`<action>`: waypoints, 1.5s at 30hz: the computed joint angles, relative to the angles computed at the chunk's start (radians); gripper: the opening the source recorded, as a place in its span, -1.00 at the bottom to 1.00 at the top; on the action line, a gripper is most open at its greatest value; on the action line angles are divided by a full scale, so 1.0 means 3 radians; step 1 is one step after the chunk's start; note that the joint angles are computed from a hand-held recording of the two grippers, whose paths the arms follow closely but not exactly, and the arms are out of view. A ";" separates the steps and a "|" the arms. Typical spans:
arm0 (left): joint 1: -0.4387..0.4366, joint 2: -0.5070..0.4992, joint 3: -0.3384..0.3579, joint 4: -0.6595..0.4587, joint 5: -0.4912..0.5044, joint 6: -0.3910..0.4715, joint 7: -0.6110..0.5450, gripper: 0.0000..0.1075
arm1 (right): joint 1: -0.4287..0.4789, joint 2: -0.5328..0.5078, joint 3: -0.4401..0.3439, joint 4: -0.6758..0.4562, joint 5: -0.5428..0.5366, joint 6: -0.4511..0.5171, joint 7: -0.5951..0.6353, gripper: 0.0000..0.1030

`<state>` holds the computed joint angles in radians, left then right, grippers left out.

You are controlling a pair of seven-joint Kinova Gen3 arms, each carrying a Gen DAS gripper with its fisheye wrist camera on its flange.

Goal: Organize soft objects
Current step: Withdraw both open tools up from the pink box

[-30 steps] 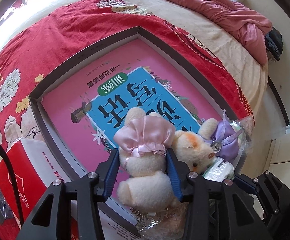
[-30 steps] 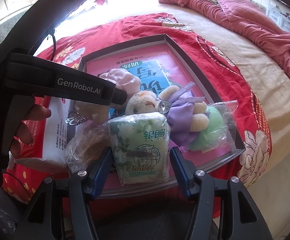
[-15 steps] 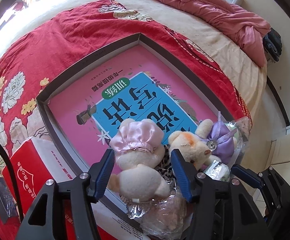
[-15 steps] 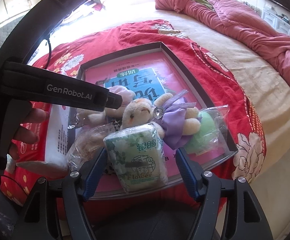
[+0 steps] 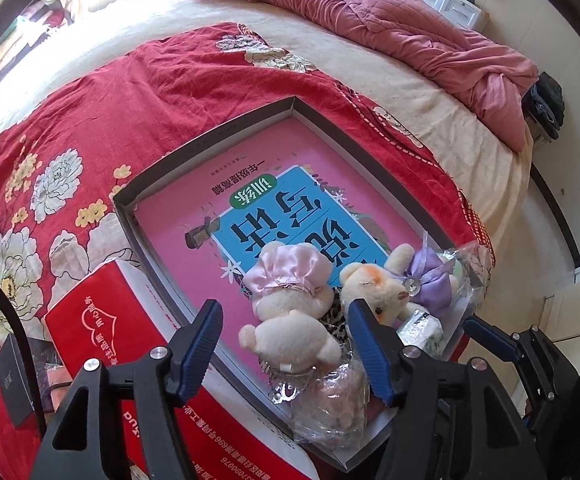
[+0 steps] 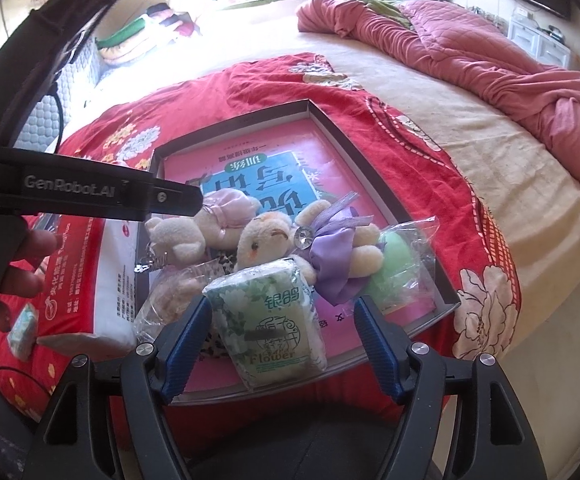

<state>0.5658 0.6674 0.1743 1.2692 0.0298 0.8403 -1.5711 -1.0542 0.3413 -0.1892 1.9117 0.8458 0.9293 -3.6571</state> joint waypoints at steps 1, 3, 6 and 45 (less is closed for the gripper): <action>0.0000 -0.0022 0.0000 0.0022 -0.0001 -0.0010 -0.0002 0.20 | -0.0007 0.0002 0.0001 -0.0005 0.0005 0.0013 -0.0008 0.46; 0.0009 -0.0091 -0.0011 0.0108 -0.0014 -0.0075 0.0008 0.21 | -0.0017 0.0005 0.0003 -0.0012 0.0008 0.0039 -0.0029 0.47; 0.0002 -0.0177 -0.0004 0.0215 -0.0017 -0.0140 0.0016 0.21 | -0.0034 0.0013 -0.0001 -0.0033 0.0009 0.0094 -0.0047 0.47; -0.0059 -0.0929 0.0002 0.1300 -0.0251 -0.0715 0.0328 0.49 | -0.0253 0.0061 -0.0103 -0.0369 0.0121 0.0849 -0.0187 0.50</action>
<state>0.5481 0.3886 0.1748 1.6591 -0.0457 0.6258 -1.4726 -1.1301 0.3596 -0.2201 1.8011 0.8821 1.1839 -3.7133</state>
